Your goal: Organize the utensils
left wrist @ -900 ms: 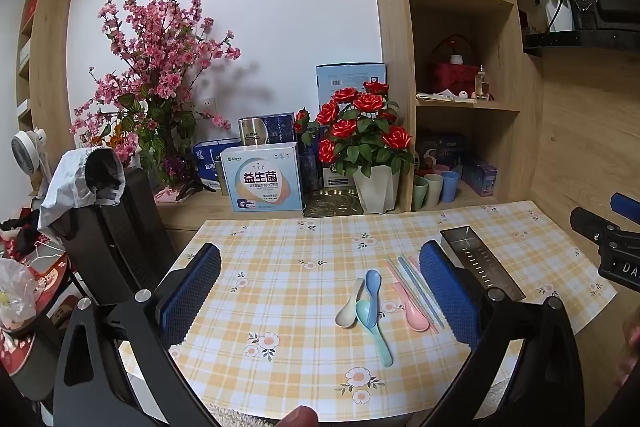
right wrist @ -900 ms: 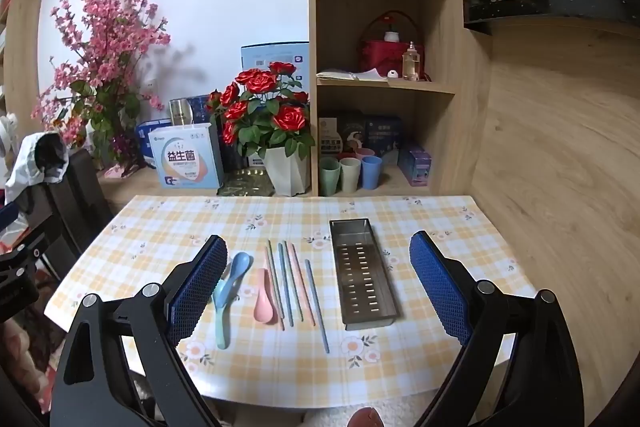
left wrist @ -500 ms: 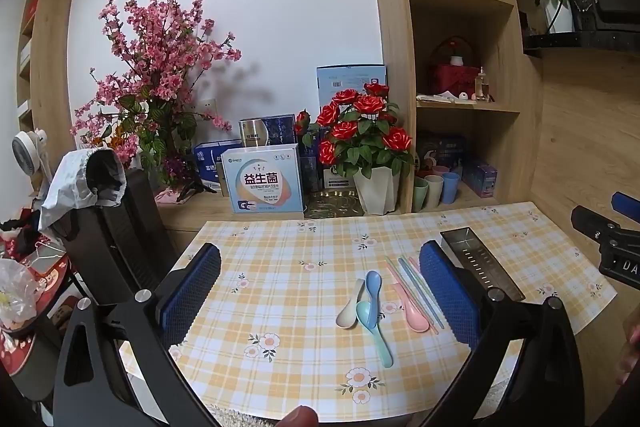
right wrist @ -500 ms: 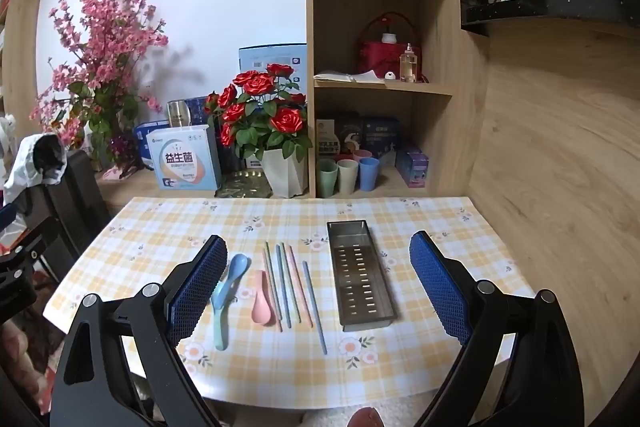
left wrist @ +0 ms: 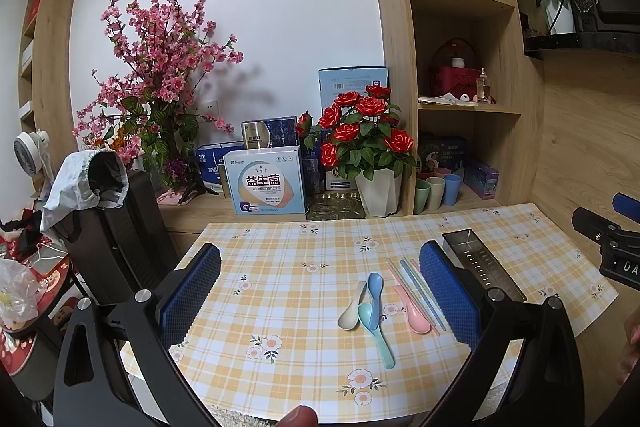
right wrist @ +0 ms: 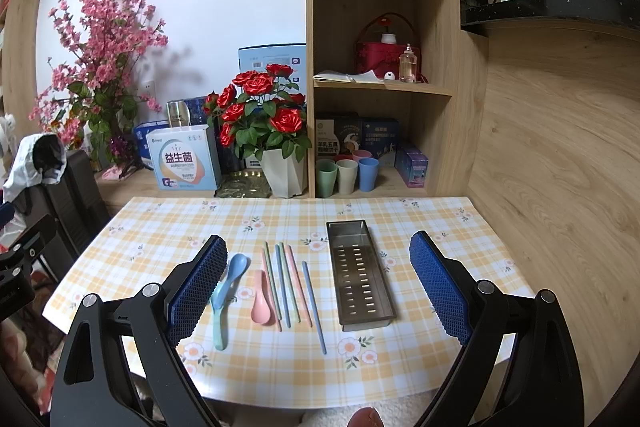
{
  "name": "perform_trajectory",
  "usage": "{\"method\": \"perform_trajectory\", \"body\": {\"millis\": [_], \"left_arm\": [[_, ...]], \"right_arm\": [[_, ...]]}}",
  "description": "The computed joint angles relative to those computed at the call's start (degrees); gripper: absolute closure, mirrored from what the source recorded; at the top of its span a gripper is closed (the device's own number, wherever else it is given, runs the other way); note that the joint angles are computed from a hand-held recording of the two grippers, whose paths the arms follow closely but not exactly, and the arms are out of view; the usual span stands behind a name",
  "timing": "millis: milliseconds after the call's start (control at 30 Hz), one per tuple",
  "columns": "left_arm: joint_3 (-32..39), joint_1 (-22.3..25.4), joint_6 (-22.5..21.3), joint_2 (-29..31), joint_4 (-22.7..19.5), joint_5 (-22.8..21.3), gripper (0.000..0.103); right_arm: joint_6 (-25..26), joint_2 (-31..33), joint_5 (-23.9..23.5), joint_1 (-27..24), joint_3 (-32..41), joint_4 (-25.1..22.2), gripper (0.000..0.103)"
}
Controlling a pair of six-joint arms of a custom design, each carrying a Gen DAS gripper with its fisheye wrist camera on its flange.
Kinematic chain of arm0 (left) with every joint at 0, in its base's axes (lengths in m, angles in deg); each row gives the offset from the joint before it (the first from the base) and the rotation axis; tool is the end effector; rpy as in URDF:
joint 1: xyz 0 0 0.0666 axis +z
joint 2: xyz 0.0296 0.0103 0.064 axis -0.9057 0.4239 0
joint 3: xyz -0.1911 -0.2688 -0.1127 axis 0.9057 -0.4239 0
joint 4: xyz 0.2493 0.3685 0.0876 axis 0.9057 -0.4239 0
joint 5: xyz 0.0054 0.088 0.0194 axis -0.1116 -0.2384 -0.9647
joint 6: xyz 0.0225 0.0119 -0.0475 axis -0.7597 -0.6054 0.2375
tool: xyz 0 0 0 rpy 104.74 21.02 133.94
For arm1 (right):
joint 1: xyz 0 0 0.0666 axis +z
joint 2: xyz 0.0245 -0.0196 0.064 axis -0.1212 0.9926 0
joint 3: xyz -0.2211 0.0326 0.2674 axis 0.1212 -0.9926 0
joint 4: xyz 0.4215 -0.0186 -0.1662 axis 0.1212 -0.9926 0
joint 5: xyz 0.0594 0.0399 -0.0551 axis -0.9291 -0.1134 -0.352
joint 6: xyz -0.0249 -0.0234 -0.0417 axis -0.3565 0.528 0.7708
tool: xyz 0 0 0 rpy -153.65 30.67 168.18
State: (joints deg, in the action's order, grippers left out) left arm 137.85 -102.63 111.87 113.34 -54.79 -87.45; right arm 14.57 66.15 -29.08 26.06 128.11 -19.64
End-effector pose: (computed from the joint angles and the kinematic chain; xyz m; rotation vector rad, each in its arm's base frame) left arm 0.3938 -0.2654 0.6703 -0.4466 1.8855 0.4322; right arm 0.5212 0.3342 0.6750 -0.4376 2.0087 0.3174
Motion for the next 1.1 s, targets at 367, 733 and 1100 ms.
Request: {"method": "perform_trajectory", "body": {"millis": [367, 733, 1100], "left_arm": [[0.4, 0.1, 0.2, 0.3, -0.3, 0.1, 0.006], [0.2, 0.1, 0.4, 0.3, -0.3, 0.2, 0.006], [-0.5, 0.0, 0.8, 0.0, -0.2, 0.2, 0.006]], "right_arm": [[0.1, -0.1, 0.0, -0.1, -0.2, 0.0, 0.013], [0.2, 0.3, -0.3, -0.3, 0.5, -0.2, 0.013], [0.1, 0.3, -0.1, -0.2, 0.4, -0.3, 0.013]]}}
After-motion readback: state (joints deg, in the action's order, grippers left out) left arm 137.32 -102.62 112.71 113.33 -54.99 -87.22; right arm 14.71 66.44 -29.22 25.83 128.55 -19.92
